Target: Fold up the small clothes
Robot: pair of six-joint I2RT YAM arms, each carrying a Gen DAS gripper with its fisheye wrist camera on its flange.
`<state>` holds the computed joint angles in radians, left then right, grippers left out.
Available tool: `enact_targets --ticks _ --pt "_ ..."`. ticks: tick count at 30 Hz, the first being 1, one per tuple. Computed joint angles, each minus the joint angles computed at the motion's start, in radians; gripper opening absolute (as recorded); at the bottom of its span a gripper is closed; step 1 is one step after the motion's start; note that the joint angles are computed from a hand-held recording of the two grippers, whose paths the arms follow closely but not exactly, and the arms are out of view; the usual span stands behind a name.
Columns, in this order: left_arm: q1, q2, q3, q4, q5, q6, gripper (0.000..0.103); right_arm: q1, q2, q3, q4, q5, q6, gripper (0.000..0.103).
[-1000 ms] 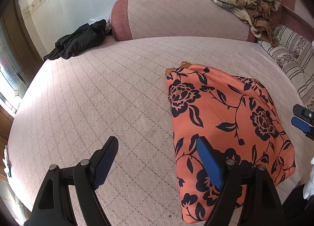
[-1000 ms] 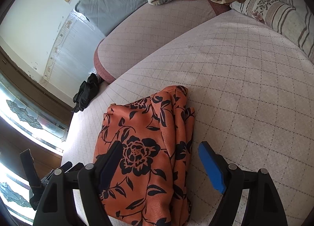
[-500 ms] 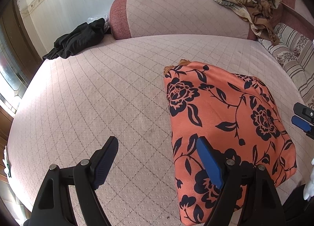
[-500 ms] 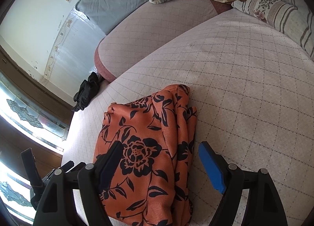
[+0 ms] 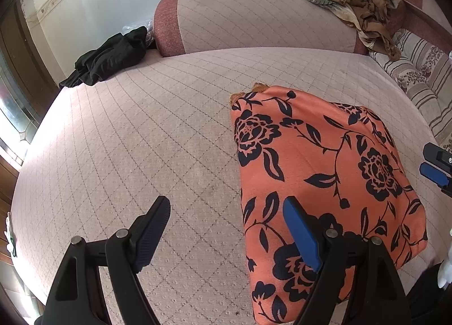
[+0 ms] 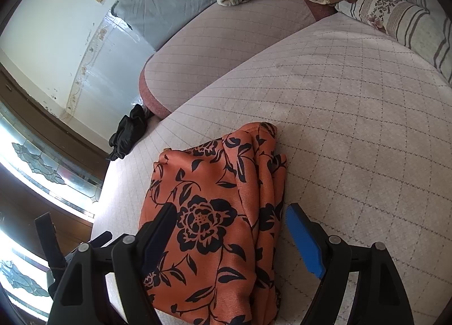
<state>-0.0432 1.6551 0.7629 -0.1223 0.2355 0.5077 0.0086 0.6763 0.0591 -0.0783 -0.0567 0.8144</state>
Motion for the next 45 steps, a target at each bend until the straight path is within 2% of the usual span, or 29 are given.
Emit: enact_targets --ticks 45 --pt "-0.01 0.023 -0.005 0.016 0.003 -0.003 0.082 0.0 0.03 0.002 0.028 -0.012 -0.005 0.082"
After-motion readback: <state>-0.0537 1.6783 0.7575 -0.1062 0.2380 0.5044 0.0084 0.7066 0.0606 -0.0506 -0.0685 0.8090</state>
